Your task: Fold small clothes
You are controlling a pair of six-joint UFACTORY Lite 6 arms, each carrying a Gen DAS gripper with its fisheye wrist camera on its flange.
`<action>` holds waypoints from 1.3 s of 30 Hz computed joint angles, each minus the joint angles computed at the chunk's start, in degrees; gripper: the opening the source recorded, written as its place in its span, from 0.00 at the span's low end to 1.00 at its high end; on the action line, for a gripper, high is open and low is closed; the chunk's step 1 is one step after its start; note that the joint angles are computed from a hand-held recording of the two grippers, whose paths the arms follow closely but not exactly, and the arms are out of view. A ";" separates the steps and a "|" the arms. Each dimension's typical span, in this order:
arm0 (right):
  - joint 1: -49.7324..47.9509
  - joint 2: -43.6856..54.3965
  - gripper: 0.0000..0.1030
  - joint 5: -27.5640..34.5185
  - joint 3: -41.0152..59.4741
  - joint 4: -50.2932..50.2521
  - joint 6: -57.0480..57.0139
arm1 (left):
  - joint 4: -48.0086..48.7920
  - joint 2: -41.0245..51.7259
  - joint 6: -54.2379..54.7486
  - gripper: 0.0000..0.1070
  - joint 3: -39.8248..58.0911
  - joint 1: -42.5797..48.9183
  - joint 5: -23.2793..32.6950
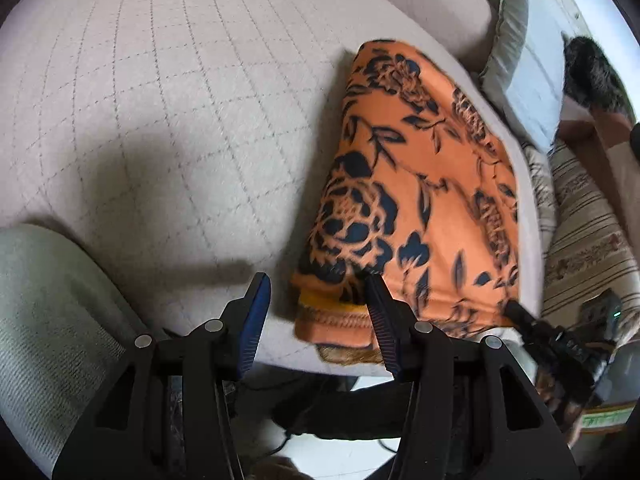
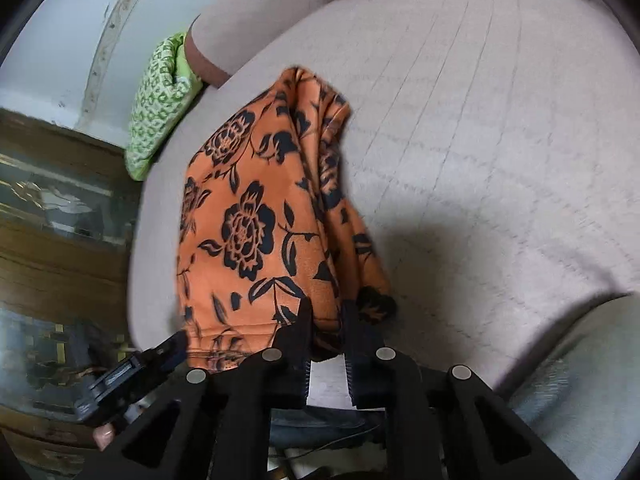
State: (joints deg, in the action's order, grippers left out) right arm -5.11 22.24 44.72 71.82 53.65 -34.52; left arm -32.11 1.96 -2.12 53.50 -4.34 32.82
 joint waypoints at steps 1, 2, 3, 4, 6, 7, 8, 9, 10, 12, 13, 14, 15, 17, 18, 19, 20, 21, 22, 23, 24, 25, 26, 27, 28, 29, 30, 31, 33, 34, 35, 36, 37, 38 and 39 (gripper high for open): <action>0.00 0.87 0.13 -0.01 0.38 -0.56 0.51 | 2.62 1.30 -2.30 0.46 0.45 -1.02 0.14; -0.01 1.81 0.13 -0.30 0.37 -0.64 0.43 | 3.07 2.30 -2.49 0.46 0.43 -1.48 -0.05; -0.27 2.52 0.13 -0.53 -0.22 0.46 -0.69 | 2.30 2.25 -2.20 0.46 -0.49 -1.63 -0.79; -1.33 2.72 0.13 0.35 -1.06 2.13 -2.32 | 0.71 1.20 -1.61 0.46 -1.81 -1.32 -1.26; -3.81 2.39 0.13 2.97 -2.84 4.83 -3.34 | -0.21 -1.02 -1.55 0.46 -3.16 -0.75 -0.61; -5.11 1.54 0.13 4.33 -3.99 6.79 -5.08 | -0.77 -3.10 -0.85 0.46 -4.25 -0.43 -0.75; -5.98 0.46 0.15 5.34 -4.92 8.42 -6.65 | -1.09 -4.82 -0.31 0.46 -5.10 -0.41 -1.21; -6.59 -0.94 0.15 5.68 -5.66 8.79 -7.51 | -1.35 -6.47 0.35 0.46 -5.52 -0.22 -1.25; -6.94 -2.25 0.15 5.57 -6.29 8.52 -7.95 | -2.53 -7.65 1.80 0.46 -5.58 0.42 -0.77; -7.15 -4.11 0.26 5.86 -6.49 8.94 -9.47 | -6.18 -8.24 5.29 0.46 -5.15 2.09 0.37; -7.97 -5.05 0.33 6.28 -7.29 9.46 -10.81 | -7.70 -8.06 6.48 0.46 -4.45 2.89 1.10; -8.24 -6.17 0.48 6.01 -7.97 11.26 -12.45 | -8.51 -7.72 6.94 0.47 -3.78 3.10 1.45; -8.24 -6.92 0.51 5.77 -8.58 12.87 -13.66 | -9.02 -6.54 7.50 0.48 -2.55 3.35 1.77; -7.18 -6.78 0.53 4.48 -7.43 13.51 -13.32 | -8.84 -4.34 7.61 0.55 -0.75 3.45 1.63; -6.37 -5.93 0.53 3.77 -6.10 12.29 -11.81 | -8.62 -2.62 7.10 0.56 0.20 2.72 1.05; -5.50 -3.92 0.53 3.74 -3.83 10.68 -10.22 | -8.67 -1.38 7.20 0.56 1.06 2.53 1.10; -5.02 -2.03 0.53 4.24 -2.01 9.90 -9.46 | -9.16 -0.34 8.52 0.56 1.73 3.38 1.76; -4.45 1.29 0.53 5.30 0.93 8.84 -8.53 | -9.64 1.05 9.22 0.56 2.58 3.54 1.85; -3.91 3.04 0.53 5.40 2.48 8.23 -8.05 | -10.56 2.15 10.27 0.56 3.05 3.74 1.76; -3.16 5.82 0.53 5.22 4.89 6.75 -7.00 | -11.78 3.11 11.62 0.56 3.27 4.14 1.78; -2.51 7.74 0.53 4.74 6.38 5.99 -6.07 | -13.16 4.50 13.07 0.56 3.62 4.57 2.04; -2.03 10.01 0.53 4.32 8.09 4.61 -4.26 | -14.34 5.76 14.53 0.56 3.95 5.05 2.59; -1.97 11.76 0.53 4.45 9.14 4.10 -3.45 | -16.08 7.00 16.50 0.56 4.18 5.56 3.52; -2.10 12.75 0.53 4.77 9.28 4.88 -3.83 | -18.44 7.91 19.14 0.56 4.03 6.25 4.55; -2.66 13.88 0.53 5.71 9.19 6.62 -5.02 | -21.05 8.47 22.05 0.56 3.54 6.92 5.39; -3.00 14.24 0.54 6.07 8.94 7.75 -5.93 | -22.43 8.42 23.87 0.56 2.96 7.42 5.56; -3.47 14.46 0.54 6.50 8.50 9.11 -7.24 | -22.99 8.34 24.84 0.56 2.76 7.79 5.76; -3.91 14.81 0.55 7.10 8.33 9.98 -7.92 | -23.51 8.37 25.50 0.56 2.65 7.96 6.02; -4.93 15.60 0.56 8.60 8.23 11.52 -8.58 | -24.14 8.96 25.68 0.56 3.08 8.10 6.59; -5.34 16.18 0.57 9.41 8.62 11.78 -8.62 | -24.47 9.26 25.60 0.55 3.34 7.99 6.79; -6.11 16.27 0.57 10.18 8.45 11.69 -8.87 | -24.56 9.37 25.35 0.53 3.57 7.86 7.05; -6.45 16.62 0.57 10.94 8.82 11.56 -8.52 | -24.59 9.41 25.09 0.53 3.62 7.72 7.14; -6.75 16.70 0.57 11.56 8.97 11.18 -8.32 | -24.52 9.30 24.78 0.51 3.66 7.62 7.36; -7.03 16.37 0.57 11.96 8.59 10.93 -8.39 | -24.45 9.14 24.70 0.51 3.63 7.50 7.44; -7.16 16.27 0.58 12.22 8.37 11.01 -8.38 | -24.22 9.00 24.39 0.51 3.57 7.05 7.12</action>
State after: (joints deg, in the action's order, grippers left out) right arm -12.27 38.51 56.93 80.19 64.66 -42.90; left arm -56.33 10.96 22.27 57.07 2.71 39.94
